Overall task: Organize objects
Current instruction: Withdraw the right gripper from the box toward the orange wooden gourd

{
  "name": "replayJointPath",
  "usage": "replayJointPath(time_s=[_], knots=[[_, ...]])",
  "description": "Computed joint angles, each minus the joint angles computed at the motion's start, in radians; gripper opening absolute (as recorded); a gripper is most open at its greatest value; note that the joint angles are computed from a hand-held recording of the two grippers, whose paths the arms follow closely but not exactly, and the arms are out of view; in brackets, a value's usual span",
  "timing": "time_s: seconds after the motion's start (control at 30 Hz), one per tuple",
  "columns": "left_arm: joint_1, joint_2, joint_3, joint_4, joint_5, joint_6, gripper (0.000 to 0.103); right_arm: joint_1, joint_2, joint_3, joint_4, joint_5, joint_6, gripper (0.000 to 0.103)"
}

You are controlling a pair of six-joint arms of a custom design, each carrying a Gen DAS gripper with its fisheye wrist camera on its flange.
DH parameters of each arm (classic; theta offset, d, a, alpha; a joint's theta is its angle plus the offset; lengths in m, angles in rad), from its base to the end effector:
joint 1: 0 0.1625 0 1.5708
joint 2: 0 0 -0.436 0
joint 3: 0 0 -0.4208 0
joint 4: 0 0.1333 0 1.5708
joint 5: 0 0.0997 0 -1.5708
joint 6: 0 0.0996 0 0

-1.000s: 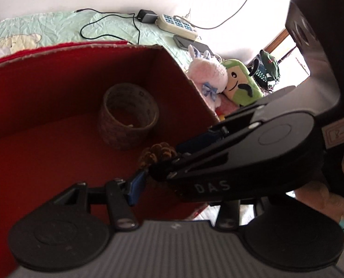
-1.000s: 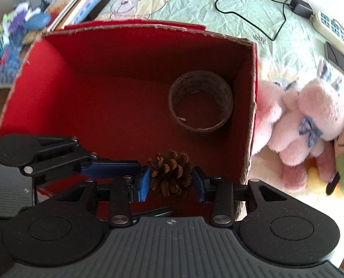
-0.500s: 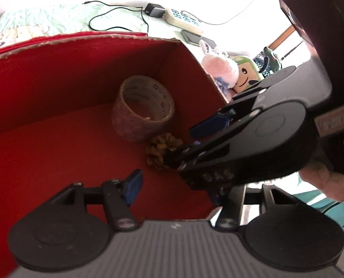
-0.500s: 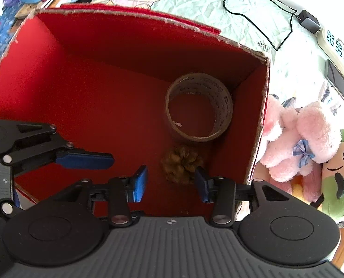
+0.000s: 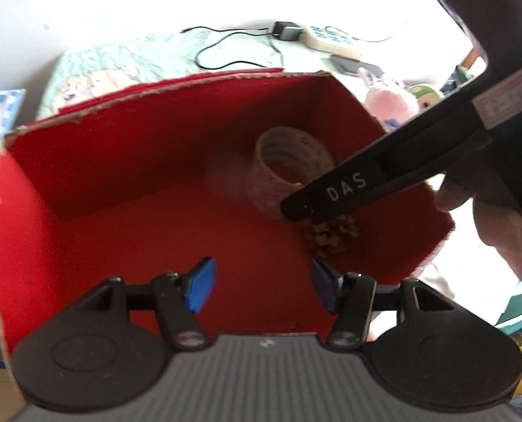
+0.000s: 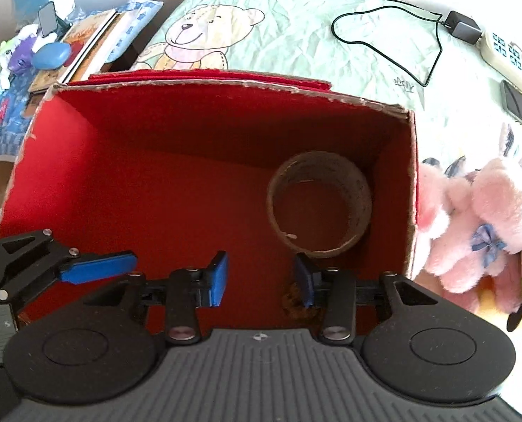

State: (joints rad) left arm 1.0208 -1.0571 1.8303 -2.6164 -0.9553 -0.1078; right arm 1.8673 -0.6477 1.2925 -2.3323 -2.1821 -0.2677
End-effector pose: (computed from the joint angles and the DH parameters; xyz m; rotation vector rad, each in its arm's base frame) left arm -0.1684 -0.6396 0.1968 0.4563 2.5430 -0.5998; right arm 0.3044 -0.7357 0.1032 0.6589 -2.4407 0.1591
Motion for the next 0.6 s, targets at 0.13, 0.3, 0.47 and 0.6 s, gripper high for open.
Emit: replayJointPath(time_s=[0.13, 0.3, 0.47, 0.6], knots=[[-0.021, 0.011, -0.002, 0.013, 0.082, -0.019, 0.06, 0.004, -0.008, 0.034, -0.07, -0.01, -0.025, 0.044], [-0.047, 0.022, -0.006, 0.043, 0.189, -0.068, 0.06, 0.0, -0.048, 0.119, -0.192, 0.004, -0.031, 0.044], [-0.08, 0.018, 0.0, 0.088, 0.281, -0.136, 0.06, -0.008, -0.081, 0.183, -0.279, 0.038, -0.029, 0.044], [-0.107, 0.005, 0.012, 0.146, 0.334, -0.206, 0.061, -0.012, -0.124, 0.239, -0.331, 0.082, -0.016, 0.044]])
